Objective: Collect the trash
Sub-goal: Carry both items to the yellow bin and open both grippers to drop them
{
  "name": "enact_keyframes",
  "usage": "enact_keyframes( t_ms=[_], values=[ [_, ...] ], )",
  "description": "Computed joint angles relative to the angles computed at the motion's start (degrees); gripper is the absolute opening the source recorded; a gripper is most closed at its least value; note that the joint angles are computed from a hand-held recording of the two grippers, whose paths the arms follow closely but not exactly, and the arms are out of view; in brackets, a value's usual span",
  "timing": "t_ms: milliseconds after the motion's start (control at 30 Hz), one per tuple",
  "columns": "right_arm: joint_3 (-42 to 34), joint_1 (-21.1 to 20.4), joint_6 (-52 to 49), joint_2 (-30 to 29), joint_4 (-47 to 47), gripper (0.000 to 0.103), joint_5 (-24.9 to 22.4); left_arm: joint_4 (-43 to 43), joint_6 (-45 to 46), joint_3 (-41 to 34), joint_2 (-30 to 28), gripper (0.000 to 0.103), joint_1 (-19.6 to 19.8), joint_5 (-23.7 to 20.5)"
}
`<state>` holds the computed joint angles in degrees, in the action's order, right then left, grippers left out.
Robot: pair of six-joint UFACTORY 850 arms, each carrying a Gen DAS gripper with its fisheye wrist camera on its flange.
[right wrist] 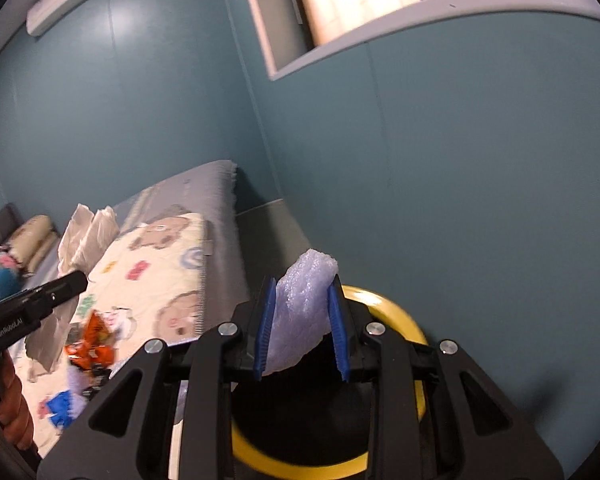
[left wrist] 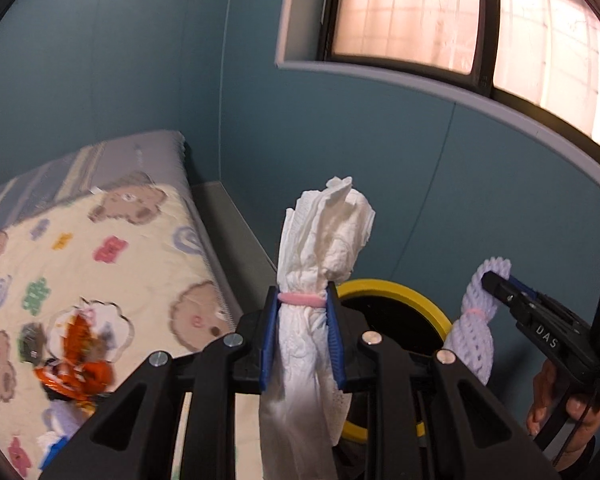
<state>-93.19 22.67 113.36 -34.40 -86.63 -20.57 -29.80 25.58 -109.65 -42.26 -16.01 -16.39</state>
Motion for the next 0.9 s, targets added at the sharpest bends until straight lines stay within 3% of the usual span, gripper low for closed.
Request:
enact_keyframes(
  t_ms=[400,533,667,700,900],
  values=[
    [-1.0,-0.3,-3.4,-3.9,1.1,0.027,-8.2,2.9,-4.8,-15.7,-13.6,0.021,-2.0,-9.3],
    [-1.8,-0.3,-5.5,-5.4,2.0,0.032,-10.2,2.4,-6.2,-20.8,-17.5,0.022,-2.2,-12.9],
    [-2.8,-0.4,-6.9,-6.3,3.2,0.037,-10.2,2.2,-7.2,-23.7,-19.5,0.036,-2.1,-14.7],
    [-2.7,-0.4,-6.9,-6.3,3.0,0.042,-10.5,2.6,-7.6,-23.5,-19.4,0.045,-2.2,-14.3],
    [-2.1,0.0,-6.2,-5.5,3.1,0.054,-12.2,2.4,-6.8,-19.4,-16.8,0.065,-2.0,-11.2]
  ],
)
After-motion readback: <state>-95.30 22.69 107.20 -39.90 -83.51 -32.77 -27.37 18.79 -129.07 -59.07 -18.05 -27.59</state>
